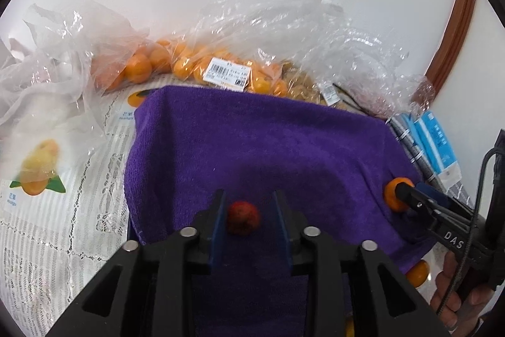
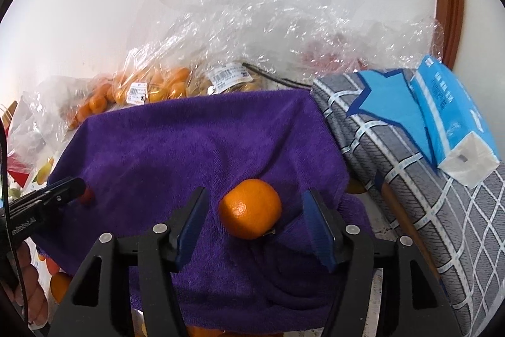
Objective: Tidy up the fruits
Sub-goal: 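Open the right gripper to drop the orange while the left gripper drops the red fruit onto the towel, then grasp an oval orange with the right gripper while the left gripper grasps a large orange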
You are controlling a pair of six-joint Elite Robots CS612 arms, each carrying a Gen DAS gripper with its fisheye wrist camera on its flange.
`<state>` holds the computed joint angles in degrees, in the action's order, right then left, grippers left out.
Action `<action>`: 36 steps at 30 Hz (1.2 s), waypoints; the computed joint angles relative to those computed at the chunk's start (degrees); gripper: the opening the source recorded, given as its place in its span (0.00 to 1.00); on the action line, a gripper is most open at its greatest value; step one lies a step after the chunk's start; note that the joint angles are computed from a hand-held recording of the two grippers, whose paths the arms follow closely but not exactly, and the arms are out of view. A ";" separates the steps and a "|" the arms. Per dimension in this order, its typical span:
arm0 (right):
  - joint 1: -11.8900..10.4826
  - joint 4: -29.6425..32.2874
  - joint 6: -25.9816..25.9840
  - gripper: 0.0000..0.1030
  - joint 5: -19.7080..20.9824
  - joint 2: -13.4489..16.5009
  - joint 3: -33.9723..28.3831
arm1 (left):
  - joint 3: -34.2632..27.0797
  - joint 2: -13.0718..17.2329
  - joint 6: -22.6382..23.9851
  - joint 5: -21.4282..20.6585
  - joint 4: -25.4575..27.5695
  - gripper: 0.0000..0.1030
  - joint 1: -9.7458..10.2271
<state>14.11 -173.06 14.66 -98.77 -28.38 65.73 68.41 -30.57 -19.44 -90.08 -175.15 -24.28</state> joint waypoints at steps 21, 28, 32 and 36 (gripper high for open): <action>1.31 -3.07 0.79 0.60 -7.82 -1.96 2.08 | 2.62 -0.60 0.68 3.56 -9.47 0.43 -0.70; 2.55 -5.49 -2.84 0.60 -8.58 -4.74 6.74 | 3.45 -1.09 -0.23 -0.29 -11.21 0.43 -0.21; 3.32 -3.40 -3.56 0.60 -11.91 -5.90 8.63 | 3.86 -1.54 -1.37 -0.22 -10.66 0.43 -0.12; 3.25 -2.09 -1.07 0.60 -11.00 -7.96 12.19 | 3.37 -1.58 -2.83 -2.44 -7.41 0.43 0.39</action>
<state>17.35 -175.14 13.59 -109.77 -36.33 77.92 71.78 -32.15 -22.27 -92.52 -182.56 -23.89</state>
